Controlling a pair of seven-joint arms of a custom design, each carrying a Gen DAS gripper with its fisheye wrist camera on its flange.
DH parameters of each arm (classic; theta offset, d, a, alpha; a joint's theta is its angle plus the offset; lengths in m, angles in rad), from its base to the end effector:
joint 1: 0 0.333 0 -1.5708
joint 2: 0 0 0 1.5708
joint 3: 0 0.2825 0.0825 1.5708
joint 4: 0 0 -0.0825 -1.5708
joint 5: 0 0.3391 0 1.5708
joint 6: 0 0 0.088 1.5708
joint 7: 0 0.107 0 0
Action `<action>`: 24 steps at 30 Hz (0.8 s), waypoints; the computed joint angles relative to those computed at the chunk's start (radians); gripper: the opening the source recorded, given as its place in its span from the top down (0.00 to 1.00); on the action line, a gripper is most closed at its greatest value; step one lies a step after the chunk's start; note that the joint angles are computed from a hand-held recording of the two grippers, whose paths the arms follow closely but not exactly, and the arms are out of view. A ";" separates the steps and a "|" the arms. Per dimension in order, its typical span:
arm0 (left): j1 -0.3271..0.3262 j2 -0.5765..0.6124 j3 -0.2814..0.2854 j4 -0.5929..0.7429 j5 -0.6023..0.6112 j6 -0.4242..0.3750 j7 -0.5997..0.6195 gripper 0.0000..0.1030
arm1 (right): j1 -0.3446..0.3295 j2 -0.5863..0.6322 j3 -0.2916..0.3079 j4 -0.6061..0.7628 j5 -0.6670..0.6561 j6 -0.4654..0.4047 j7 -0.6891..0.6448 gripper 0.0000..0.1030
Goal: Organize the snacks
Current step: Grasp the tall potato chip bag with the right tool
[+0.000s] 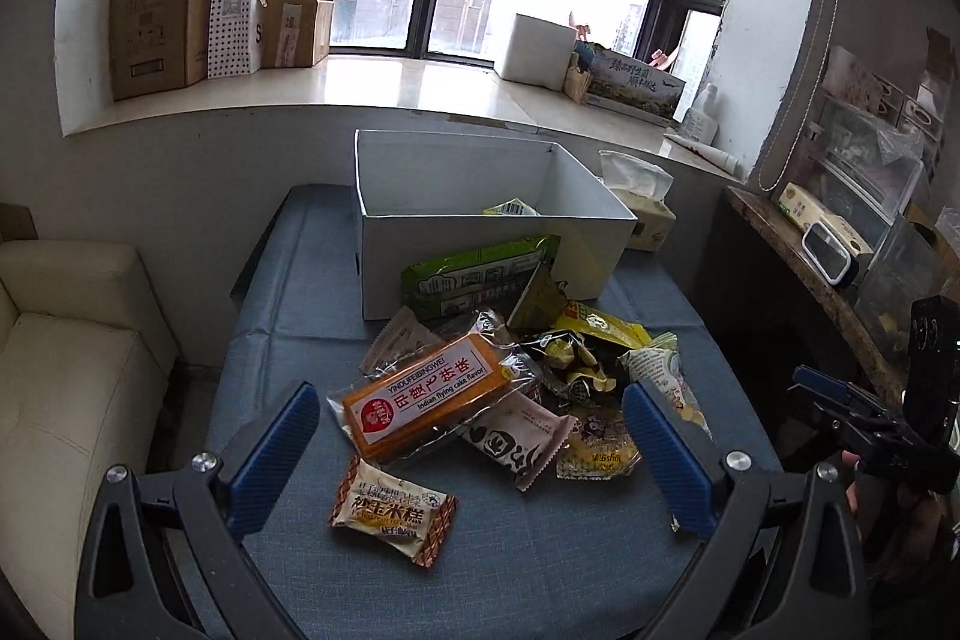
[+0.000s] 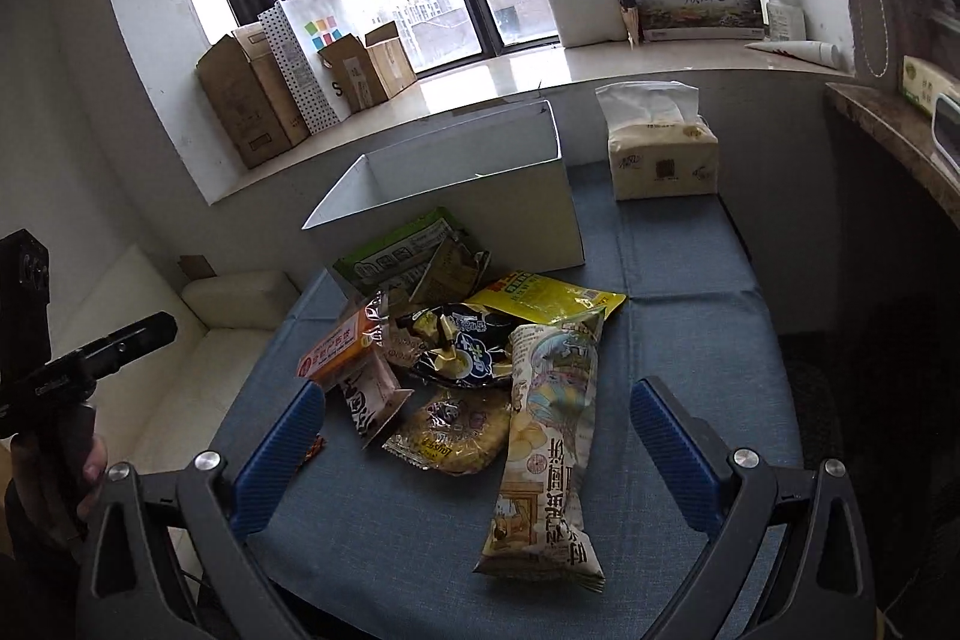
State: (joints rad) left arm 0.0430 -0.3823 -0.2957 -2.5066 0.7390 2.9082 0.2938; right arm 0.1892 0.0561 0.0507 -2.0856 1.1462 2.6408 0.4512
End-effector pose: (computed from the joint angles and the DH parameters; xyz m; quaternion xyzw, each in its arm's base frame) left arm 0.4100 -0.1558 0.4788 -0.7411 0.5238 -0.3251 0.2660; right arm 0.5383 0.1071 0.4320 -0.7673 0.4805 -0.0691 0.4191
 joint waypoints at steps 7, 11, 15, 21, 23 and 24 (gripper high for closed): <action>-0.013 0.004 -0.014 0.007 0.022 -0.051 0.005 0.00 | 0.014 0.057 0.006 0.015 -0.208 0.080 0.146 0.00; -0.040 0.004 0.007 -0.007 0.006 -0.070 0.021 0.00 | 0.014 0.130 0.006 0.062 -0.352 0.057 0.261 0.00; -0.049 0.000 0.015 -0.020 -0.008 -0.079 0.029 0.00 | 0.017 0.189 0.018 0.094 -0.477 0.063 0.315 0.00; -0.057 0.011 0.024 -0.029 -0.029 -0.077 0.047 0.00 | 0.032 0.288 0.015 0.156 -0.648 0.031 0.446 0.00; -0.063 0.023 0.024 -0.027 -0.040 -0.086 0.054 0.00 | 0.033 0.304 0.015 0.159 -0.682 0.032 0.473 0.11; -0.065 0.029 0.024 -0.029 -0.041 -0.081 0.056 0.00 | 0.021 0.309 0.028 0.159 -0.674 0.026 0.460 0.23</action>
